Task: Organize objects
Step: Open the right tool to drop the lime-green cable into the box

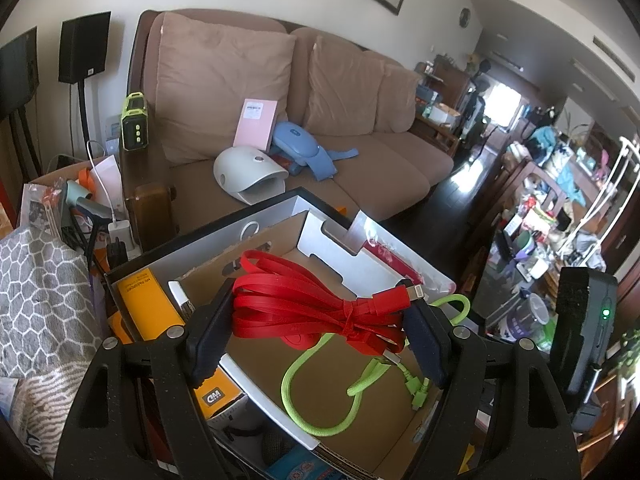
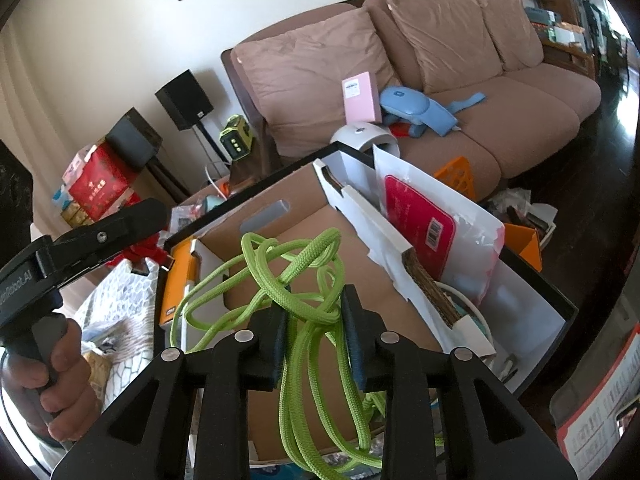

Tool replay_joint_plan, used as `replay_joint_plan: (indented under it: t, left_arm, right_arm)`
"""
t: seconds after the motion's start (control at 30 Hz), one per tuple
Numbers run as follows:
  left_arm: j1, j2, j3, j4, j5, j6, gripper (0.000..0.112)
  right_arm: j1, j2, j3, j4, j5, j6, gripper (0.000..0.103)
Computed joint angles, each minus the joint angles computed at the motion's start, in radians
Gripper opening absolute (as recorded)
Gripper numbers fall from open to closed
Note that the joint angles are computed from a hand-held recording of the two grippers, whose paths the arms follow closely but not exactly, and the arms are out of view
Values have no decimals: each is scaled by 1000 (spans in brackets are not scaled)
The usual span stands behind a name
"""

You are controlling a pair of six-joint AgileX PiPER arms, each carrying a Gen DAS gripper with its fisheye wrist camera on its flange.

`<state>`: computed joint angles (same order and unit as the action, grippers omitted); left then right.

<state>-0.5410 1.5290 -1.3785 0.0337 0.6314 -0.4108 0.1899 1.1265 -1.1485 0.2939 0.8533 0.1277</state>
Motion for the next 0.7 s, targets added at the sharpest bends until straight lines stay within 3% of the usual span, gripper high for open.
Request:
replay_joint_plan:
  t: [0.7]
  left_arm:
    - [3, -3, 14, 1, -11, -5, 75]
  right_arm:
    - [0, -21, 5, -78, -21, 78, 55]
